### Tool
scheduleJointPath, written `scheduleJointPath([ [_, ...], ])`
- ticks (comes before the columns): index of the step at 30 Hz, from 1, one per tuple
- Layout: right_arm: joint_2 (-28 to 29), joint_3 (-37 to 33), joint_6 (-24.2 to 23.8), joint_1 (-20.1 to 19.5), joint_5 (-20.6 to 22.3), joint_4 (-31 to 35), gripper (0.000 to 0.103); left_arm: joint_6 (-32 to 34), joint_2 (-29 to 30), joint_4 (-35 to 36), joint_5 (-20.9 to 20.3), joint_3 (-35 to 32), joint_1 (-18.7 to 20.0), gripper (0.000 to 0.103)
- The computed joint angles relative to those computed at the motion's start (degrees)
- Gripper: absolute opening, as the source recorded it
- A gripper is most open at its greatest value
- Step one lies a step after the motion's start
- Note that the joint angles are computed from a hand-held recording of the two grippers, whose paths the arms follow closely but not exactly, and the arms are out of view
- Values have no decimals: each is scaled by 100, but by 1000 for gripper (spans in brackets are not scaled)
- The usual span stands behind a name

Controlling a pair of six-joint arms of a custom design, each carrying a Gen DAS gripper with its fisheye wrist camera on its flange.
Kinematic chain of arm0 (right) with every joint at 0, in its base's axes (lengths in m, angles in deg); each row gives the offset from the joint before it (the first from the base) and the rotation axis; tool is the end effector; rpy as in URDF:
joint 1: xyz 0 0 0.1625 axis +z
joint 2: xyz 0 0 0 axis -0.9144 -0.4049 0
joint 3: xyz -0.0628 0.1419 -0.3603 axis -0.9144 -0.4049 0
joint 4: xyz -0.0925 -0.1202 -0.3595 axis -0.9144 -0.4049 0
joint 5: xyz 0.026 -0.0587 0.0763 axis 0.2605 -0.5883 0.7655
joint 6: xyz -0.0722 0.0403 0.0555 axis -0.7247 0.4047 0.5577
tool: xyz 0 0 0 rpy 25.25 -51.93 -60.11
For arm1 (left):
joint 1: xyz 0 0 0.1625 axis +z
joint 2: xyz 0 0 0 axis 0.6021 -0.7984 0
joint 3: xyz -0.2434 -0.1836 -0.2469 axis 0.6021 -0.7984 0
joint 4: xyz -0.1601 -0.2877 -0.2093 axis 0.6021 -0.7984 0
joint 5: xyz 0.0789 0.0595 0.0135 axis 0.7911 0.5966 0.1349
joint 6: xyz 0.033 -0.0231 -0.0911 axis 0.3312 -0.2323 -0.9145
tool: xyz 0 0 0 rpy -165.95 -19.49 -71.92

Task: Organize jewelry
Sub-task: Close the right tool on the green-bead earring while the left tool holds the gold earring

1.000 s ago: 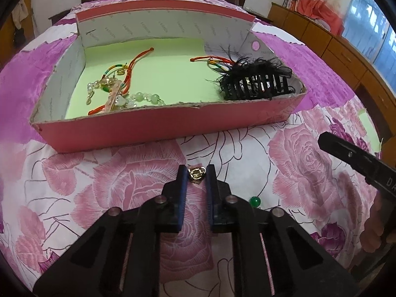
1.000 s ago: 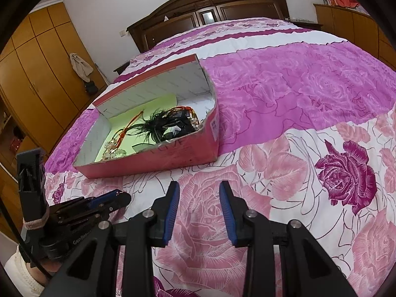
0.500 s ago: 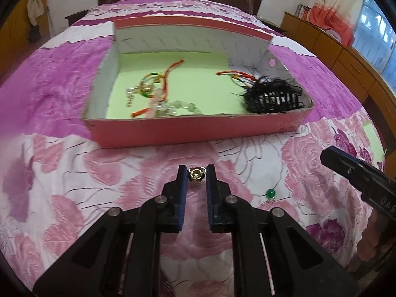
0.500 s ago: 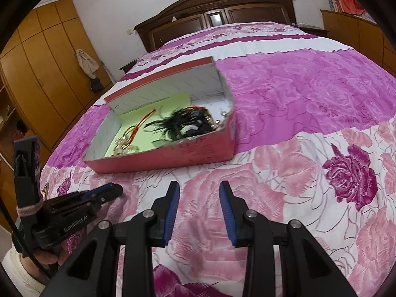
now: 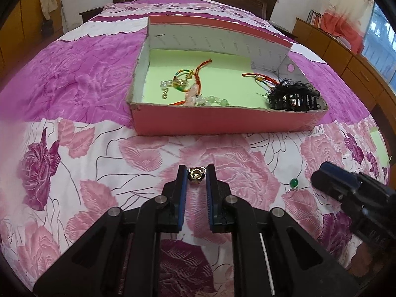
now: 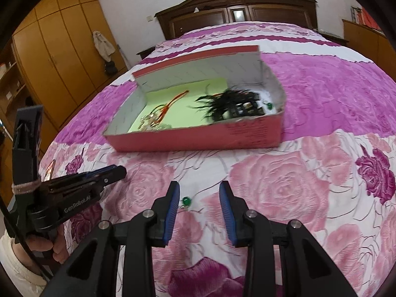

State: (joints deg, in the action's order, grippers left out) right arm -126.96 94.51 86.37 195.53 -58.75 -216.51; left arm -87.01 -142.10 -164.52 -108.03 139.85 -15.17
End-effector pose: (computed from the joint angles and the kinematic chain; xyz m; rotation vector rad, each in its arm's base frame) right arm 0.3509 -0.2928 0.1109 0.7883 -2.5905 0.6636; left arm -0.1914 -0.3019 0.2509 0.1213 2.3831 -0.8768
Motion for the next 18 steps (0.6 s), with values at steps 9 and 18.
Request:
scheduleJointPath([
  [9, 343, -136, 18, 70, 54, 233, 31, -21, -232, -26, -24, 134, 23, 6],
  [18, 567, -203, 125, -1, -92, 258, 20, 98, -192, -182, -40, 176, 57, 6],
])
